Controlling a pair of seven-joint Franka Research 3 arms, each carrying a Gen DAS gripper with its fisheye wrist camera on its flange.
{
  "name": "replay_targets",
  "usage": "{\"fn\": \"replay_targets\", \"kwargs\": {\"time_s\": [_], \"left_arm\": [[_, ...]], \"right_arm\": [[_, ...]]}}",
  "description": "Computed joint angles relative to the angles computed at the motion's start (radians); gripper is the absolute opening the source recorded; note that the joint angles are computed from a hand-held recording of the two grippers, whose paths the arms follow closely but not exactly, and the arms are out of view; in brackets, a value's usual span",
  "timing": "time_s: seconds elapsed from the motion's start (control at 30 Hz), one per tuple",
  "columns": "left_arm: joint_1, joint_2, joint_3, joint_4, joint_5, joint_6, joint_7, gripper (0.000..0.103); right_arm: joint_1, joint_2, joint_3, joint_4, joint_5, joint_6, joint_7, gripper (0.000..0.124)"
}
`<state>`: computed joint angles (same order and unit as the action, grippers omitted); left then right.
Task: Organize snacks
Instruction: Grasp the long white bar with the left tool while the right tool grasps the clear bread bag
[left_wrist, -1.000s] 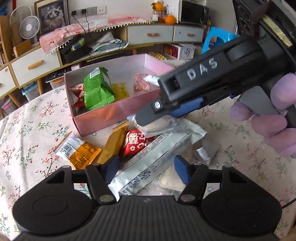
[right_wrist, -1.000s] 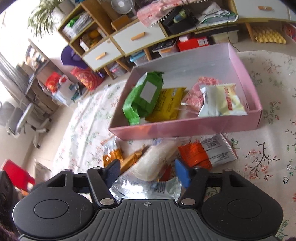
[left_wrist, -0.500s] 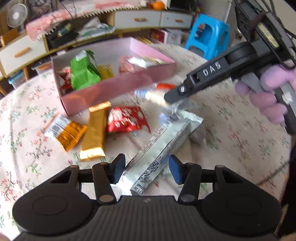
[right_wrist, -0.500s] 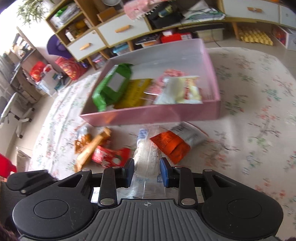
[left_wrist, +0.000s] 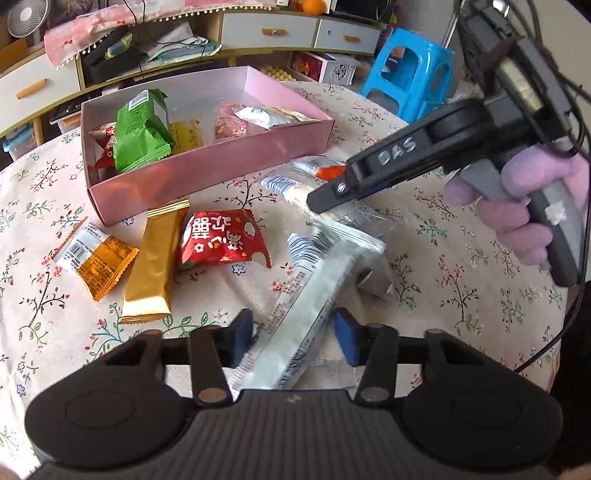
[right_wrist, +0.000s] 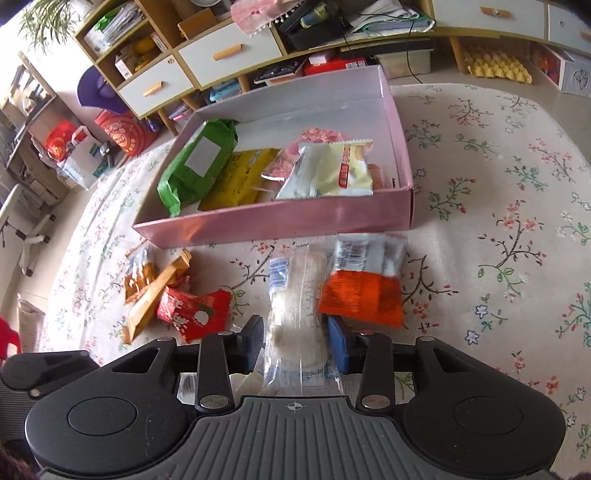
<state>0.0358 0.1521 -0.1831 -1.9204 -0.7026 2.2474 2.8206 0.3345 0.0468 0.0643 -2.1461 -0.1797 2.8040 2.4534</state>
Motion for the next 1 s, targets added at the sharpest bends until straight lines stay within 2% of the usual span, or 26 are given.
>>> {"fn": "replay_targets", "kwargs": {"time_s": [0.1,0.23,0.37,0.47,0.77,0.87,1.0], "left_arm": [[0.002,-0.011,0.002,-0.01,-0.015,0.011,0.002,0.028],[0.001,-0.02,0.008,-0.024,-0.03,0.052,-0.025,0.025],[-0.011,-0.042,0.013,-0.057,-0.019,0.144,-0.102,0.025],[-0.026,-0.051,0.019,-0.076,0.05,0.208,-0.208,0.025],[-0.036,-0.019,0.008,-0.069,0.14,0.237,-0.321,0.033],[-0.032,-0.021,-0.003,-0.081,0.126,0.266,-0.309,0.034],[-0.028,-0.019,-0.005,-0.078,0.122,0.266,-0.334,0.033]], "right_arm": [[0.002,0.008,-0.001,0.003,-0.006,-0.009,0.0,0.038],[0.004,-0.001,-0.005,-0.006,-0.031,-0.004,0.017,0.038],[0.002,-0.004,-0.004,-0.005,-0.062,-0.004,0.04,0.039],[0.005,0.003,-0.001,0.003,-0.08,-0.014,0.041,0.046],[0.032,0.029,-0.011,0.039,-0.221,-0.065,0.097,0.046],[0.04,0.033,-0.019,0.041,-0.283,-0.065,0.147,0.046],[0.045,0.036,-0.029,0.039,-0.365,-0.052,0.236,0.046]]}}
